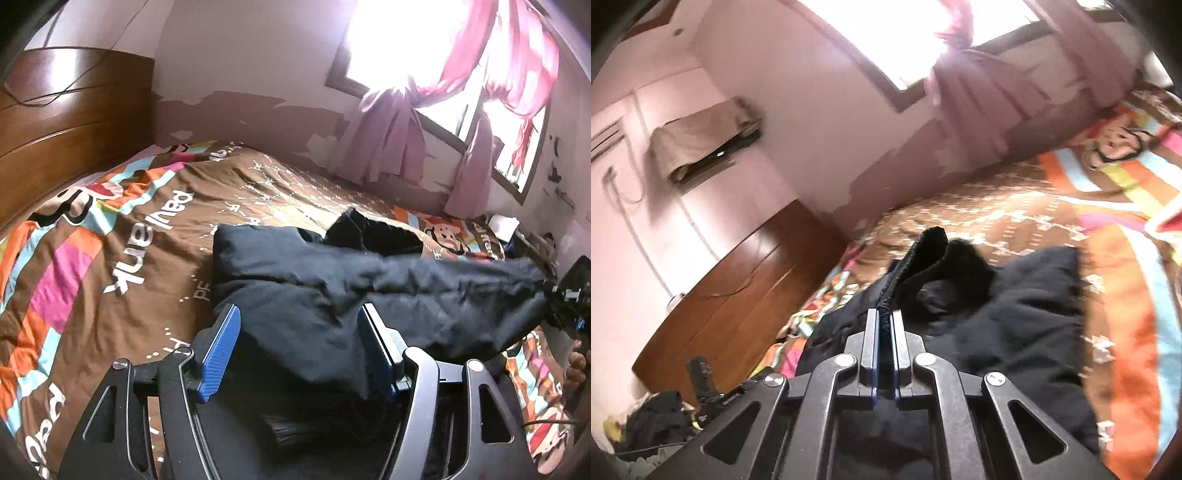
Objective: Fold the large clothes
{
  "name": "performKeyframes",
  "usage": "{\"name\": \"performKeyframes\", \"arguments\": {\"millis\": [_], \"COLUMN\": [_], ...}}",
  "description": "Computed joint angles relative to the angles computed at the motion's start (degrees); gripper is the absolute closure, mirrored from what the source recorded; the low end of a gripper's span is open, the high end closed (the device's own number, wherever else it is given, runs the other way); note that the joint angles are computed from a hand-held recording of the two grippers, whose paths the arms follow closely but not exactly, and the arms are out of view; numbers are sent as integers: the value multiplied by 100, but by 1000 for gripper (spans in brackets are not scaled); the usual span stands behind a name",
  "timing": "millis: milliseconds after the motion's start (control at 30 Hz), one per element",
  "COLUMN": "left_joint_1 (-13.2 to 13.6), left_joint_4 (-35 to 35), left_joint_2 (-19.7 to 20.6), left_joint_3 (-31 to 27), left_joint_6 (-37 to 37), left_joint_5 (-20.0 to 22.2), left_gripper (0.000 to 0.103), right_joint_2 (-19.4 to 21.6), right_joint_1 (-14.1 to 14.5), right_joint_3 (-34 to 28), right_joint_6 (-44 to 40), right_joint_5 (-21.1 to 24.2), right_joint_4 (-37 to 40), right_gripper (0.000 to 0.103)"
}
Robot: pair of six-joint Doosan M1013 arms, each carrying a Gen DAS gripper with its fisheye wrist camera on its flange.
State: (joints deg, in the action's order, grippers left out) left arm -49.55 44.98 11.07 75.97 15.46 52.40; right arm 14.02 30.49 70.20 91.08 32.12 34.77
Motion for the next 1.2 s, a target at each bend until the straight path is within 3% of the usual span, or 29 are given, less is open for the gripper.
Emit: {"name": "performKeyframes", "arguments": {"millis": [133, 333, 367, 433, 500, 533, 700, 833, 967, 1200], "left_joint_1": [38, 215, 232, 230, 221, 216, 251, 281, 269, 238], "left_joint_4": [-304, -1160, -1254, -1356, -1467, -1524, -2099, -2503, -2512, -2473], "left_joint_2": [219, 514, 553, 619, 712, 754, 952, 1150, 1233, 1311], "left_joint_3": [-261, -538, -575, -634, -726, -764, -924, -1104, -1104, -1093], "left_joint_6": [426, 1249, 1382, 1648, 2013, 2164, 2943, 3443, 3702, 3885], "left_joint_5": [162, 201, 191, 146, 131, 118, 85, 407, 584, 764], "left_gripper": [43, 43, 43, 43, 43, 43, 43, 43, 43, 43], "right_joint_2": [-79, 179, 191, 192, 229, 238, 512, 868, 1048, 1102], "right_joint_1": [-52, 100, 119, 157, 232, 264, 349, 457, 546, 585], "right_joint_3": [100, -216, -222, -183, -229, -242, -577, -920, -1039, -931], "right_joint_6": [785, 1805, 1931, 2115, 2299, 2268, 1179, 374, 179, 121], "right_joint_5": [381, 1656, 1742, 1765, 1754, 1681, 1719, 2193, 2555, 2629], "right_joint_4": [-870, -2568, -2782, -3246, -3758, -3878, -3293, -2800, -2871, -3035], "right_gripper": [98, 92, 89, 66, 54, 54, 54, 54, 54, 54]}}
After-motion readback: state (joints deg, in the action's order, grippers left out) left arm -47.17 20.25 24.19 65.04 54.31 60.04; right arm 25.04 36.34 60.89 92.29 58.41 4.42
